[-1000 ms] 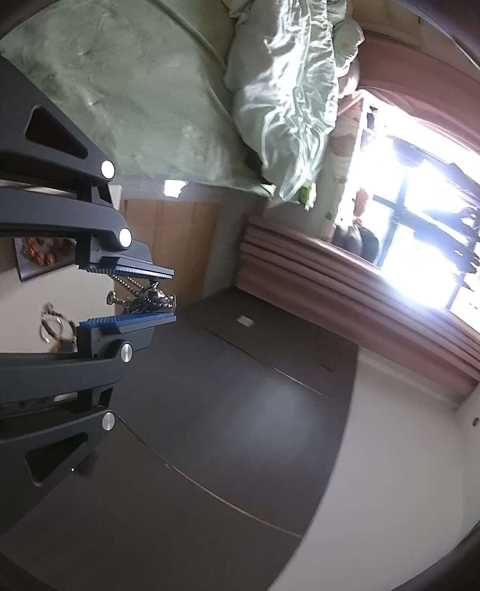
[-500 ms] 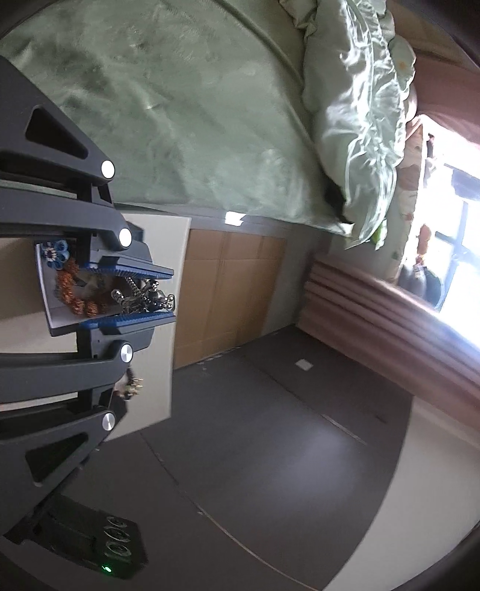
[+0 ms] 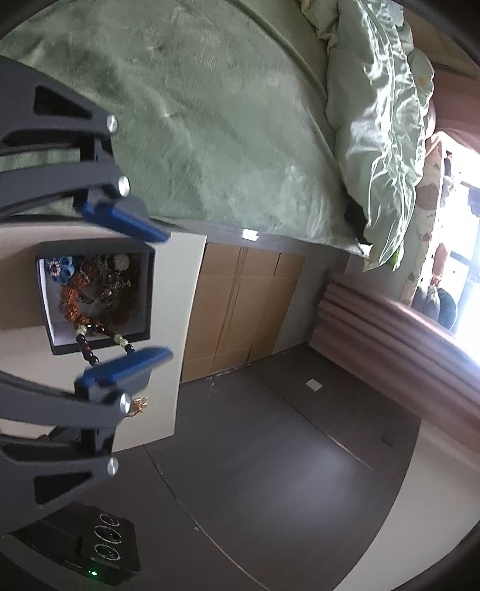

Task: Organize jewelry
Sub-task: 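Lift the silver chain and black bracelet and drop both into the black box, then grasp the small silver ring with the left tool while the right tool approaches the red bracelet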

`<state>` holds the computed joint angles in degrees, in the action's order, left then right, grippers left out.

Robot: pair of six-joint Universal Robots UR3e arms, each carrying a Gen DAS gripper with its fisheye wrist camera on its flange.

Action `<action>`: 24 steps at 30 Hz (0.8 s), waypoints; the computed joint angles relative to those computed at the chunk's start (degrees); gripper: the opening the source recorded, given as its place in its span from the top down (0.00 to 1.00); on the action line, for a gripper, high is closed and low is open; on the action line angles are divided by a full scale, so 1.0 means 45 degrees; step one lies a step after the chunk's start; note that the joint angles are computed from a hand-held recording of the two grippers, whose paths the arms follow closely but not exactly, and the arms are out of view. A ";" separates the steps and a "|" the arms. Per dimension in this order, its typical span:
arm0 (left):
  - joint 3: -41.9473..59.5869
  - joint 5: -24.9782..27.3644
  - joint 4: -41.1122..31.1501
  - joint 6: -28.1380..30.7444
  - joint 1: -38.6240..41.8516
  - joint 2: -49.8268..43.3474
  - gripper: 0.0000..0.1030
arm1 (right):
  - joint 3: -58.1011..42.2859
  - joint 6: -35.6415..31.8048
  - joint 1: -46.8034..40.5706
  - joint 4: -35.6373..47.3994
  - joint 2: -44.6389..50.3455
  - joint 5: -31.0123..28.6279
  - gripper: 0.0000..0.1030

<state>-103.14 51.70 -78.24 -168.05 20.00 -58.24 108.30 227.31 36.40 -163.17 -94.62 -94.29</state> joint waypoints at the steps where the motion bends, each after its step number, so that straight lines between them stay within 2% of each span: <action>1: 0.0039 0.0057 0.0049 -0.0102 -0.0031 0.0012 0.36 | -0.0399 -0.0084 0.0088 0.0612 0.0185 -0.0199 0.90; 2: 0.0041 0.0047 0.0031 -0.0091 0.0027 0.0054 0.34 | -0.0678 -0.0155 0.0076 0.1119 0.0308 -0.0130 0.88; 3: -0.0003 -0.0005 0.0017 -0.0048 0.0124 0.0133 0.32 | -0.0719 -0.0138 -0.0110 0.1476 0.0271 0.0270 0.74; 4: -0.0017 -0.0041 -0.0064 0.0003 0.0198 0.0229 0.28 | -0.0607 0.0000 -0.0135 0.1488 0.0191 0.0273 0.54; 6: -0.0064 -0.0018 -0.0061 0.0019 0.0215 0.0379 0.24 | -0.0274 0.0284 0.0103 0.1260 -0.0076 -0.0410 0.42; 10: -0.0177 -0.0035 -0.0097 0.0068 0.0048 0.0561 0.21 | 0.0425 0.0413 -0.0209 0.1800 -0.1292 -0.0542 0.42; 18: -0.0432 0.0454 0.0743 -0.0588 -0.1210 0.0565 0.21 | 0.1891 0.0730 -0.1456 0.4254 -0.4786 -0.0660 0.42; 24: -0.0645 0.1286 0.2232 -0.1580 -0.3066 0.0100 0.22 | 0.2679 0.0664 -0.3432 0.6917 -0.7477 0.0369 0.42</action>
<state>-106.04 57.48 -68.20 -175.16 6.20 -57.79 120.36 230.30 20.96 -132.04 -128.27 -92.64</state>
